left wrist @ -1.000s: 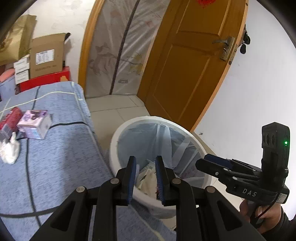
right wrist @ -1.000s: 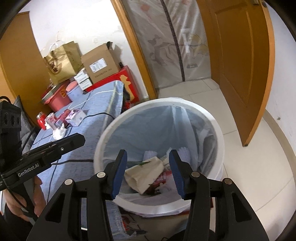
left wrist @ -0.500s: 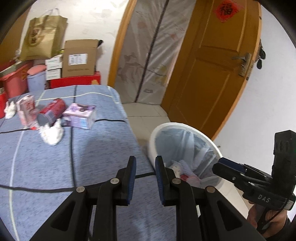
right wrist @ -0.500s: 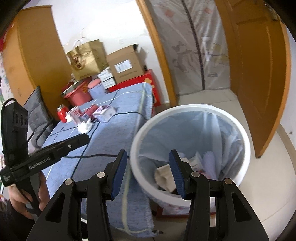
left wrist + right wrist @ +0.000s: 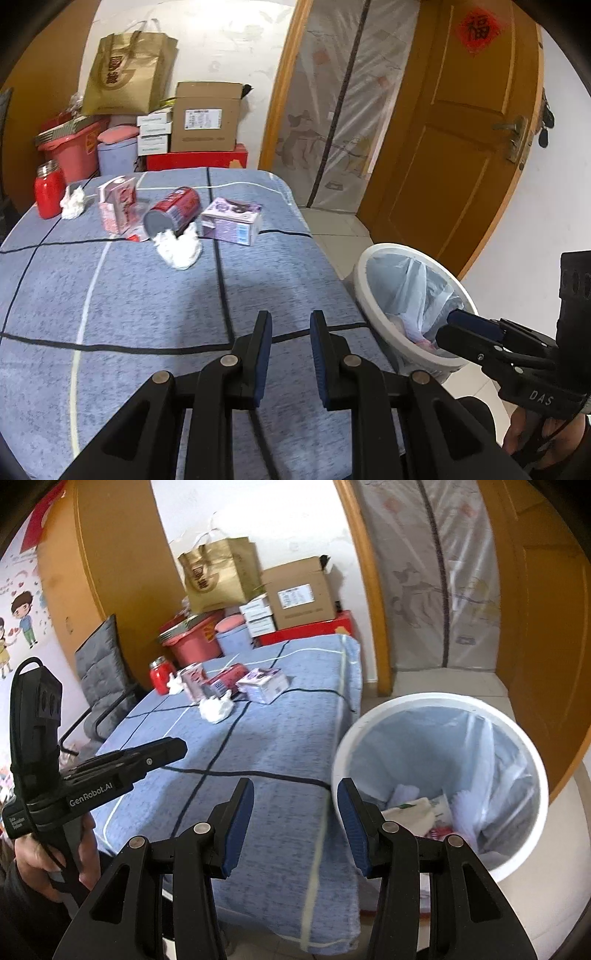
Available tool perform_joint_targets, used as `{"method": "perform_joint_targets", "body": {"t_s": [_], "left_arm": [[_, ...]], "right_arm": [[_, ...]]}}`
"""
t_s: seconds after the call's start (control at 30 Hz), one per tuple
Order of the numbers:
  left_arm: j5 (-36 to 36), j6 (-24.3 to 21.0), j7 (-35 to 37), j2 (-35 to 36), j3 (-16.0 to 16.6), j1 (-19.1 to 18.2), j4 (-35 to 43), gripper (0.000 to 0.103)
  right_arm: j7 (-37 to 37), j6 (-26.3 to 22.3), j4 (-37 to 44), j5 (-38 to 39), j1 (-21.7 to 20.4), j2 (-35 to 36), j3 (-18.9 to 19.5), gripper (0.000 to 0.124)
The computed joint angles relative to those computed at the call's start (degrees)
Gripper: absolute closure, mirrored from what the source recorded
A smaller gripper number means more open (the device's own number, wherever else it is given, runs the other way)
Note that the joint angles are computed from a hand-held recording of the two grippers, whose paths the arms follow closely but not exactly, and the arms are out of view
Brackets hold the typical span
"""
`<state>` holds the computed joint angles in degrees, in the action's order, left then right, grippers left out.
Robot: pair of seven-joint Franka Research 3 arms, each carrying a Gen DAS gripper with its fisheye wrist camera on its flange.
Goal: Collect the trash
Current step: 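Move both open grippers back over the table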
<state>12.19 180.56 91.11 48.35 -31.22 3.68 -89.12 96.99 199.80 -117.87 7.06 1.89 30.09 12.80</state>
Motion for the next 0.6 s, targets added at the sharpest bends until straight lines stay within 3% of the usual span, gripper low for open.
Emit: {"method": "perform_joint_targets", "body": {"t_s": [0.17, 0.33, 0.47, 0.6], "left_arm": [[-0.3, 0.8, -1.6, -1.2, 0.9, 1.3, -2.0, 0.082], [-0.2, 1.0, -3.1, -1.6, 2.0, 1.8, -2.3, 0.082], [0.0, 0.7, -4.0, -1.7, 3.1, 1.7, -1.6, 0.082], [0.0, -0.7, -4.2, -1.0, 4.0, 1.3, 0.5, 0.082]], "right_arm": [[-0.1, -1.1, 1.3, -2.9, -2.0, 1.0, 2.7, 0.076], [0.0, -3.4, 4.0, -8.7, -8.9, 3.7, 10.0, 0.076], [-2.2, -5.2, 6.4, -7.7, -7.4, 4.5, 9.2, 0.076], [-5.1, -7.2, 10.0, -5.8, -5.8, 5.8, 8.4, 0.063]]}}
